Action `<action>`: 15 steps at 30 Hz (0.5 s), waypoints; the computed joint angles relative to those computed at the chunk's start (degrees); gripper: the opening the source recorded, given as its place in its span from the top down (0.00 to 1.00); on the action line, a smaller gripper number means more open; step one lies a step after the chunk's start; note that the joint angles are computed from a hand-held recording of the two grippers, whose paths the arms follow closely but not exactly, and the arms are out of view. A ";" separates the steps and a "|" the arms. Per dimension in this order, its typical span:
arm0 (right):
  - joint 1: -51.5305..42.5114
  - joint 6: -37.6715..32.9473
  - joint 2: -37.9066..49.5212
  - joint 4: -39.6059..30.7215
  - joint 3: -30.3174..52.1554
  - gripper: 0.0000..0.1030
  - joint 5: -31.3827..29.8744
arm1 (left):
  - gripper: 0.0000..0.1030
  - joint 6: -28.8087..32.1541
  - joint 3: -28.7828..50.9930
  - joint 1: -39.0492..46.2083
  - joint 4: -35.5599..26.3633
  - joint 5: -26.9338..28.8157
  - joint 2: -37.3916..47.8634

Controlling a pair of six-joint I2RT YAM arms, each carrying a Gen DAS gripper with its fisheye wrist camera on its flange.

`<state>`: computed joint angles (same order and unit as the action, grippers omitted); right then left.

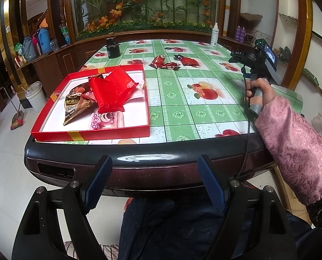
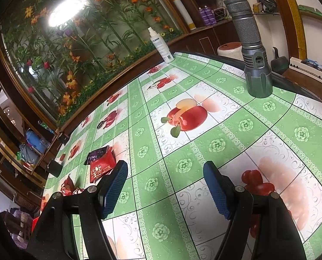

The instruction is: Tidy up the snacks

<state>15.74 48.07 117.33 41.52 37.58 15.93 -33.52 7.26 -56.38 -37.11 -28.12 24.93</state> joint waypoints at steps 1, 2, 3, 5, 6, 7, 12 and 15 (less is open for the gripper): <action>0.04 0.06 -0.08 0.16 -0.13 0.28 0.05 | 0.21 -0.27 0.06 -0.24 0.36 -0.22 0.67; 0.07 0.15 -0.12 0.40 -0.29 0.28 0.08 | 0.21 -0.47 0.14 -0.46 0.60 -0.38 1.16; 0.05 0.23 -0.26 0.92 -0.67 0.28 0.13 | 0.21 -0.72 0.16 -0.93 0.84 -0.60 1.60; 0.01 0.36 -0.24 1.01 -0.68 0.28 0.23 | 0.21 -1.01 0.20 -2.05 1.00 -1.39 2.38; -0.13 0.51 -0.21 0.94 -0.65 0.28 0.03 | 0.21 -0.84 0.12 -2.05 0.98 -1.52 2.32; -0.19 0.61 -0.21 0.94 -0.67 0.27 -0.09 | 0.21 -0.37 0.06 -1.64 0.95 -1.35 1.96; 0.00 1.13 -1.08 3.20 -2.33 0.28 0.61 | 0.21 4.52 -0.46 3.80 1.08 1.01 -2.10; 0.09 1.26 -1.39 4.85 -3.16 0.28 0.03 | 0.21 8.45 -0.30 7.77 1.66 2.50 -3.98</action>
<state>15.83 49.33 115.94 46.37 34.42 15.96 -25.07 6.96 -48.61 -35.45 -25.61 20.95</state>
